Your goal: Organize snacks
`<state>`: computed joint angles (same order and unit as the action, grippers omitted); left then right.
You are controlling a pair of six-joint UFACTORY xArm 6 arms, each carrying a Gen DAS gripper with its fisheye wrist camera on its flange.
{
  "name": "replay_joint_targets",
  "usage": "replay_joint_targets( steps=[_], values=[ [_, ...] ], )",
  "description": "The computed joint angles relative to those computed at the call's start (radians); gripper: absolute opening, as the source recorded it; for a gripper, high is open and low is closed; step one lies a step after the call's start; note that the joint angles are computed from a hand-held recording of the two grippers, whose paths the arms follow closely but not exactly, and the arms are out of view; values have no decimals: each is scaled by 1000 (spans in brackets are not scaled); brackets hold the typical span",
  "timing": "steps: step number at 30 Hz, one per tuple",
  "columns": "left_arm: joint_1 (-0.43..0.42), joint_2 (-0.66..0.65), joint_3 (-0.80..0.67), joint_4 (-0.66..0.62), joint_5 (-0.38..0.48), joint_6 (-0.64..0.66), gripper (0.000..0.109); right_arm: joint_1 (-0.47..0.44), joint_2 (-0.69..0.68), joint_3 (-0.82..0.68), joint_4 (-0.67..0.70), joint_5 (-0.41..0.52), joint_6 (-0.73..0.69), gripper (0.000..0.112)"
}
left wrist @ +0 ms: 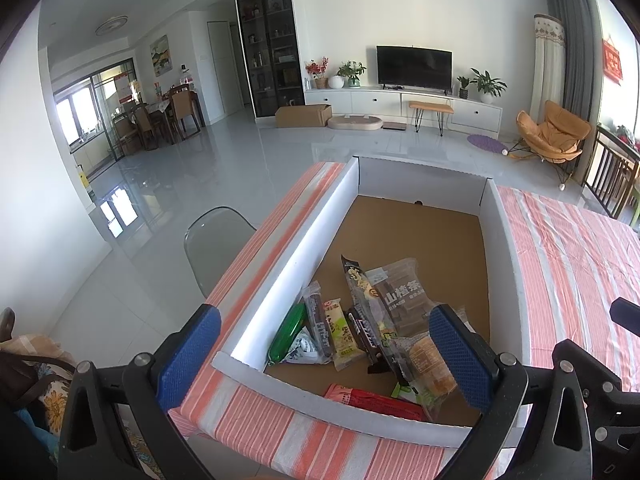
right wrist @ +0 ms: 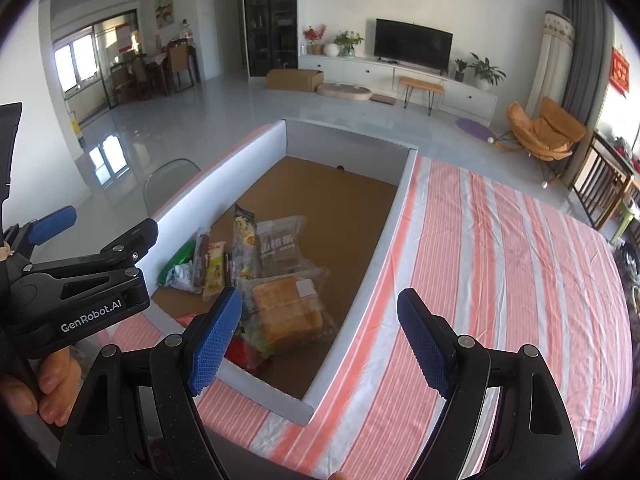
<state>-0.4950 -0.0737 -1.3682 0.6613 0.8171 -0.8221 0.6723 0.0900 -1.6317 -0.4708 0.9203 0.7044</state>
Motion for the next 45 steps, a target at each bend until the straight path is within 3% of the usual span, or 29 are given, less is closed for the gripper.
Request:
replay_joint_targets(
  steps=[45],
  values=[
    [-3,8,-13,-7,3,5,103,5,-10,16,4,2,1,83]
  ],
)
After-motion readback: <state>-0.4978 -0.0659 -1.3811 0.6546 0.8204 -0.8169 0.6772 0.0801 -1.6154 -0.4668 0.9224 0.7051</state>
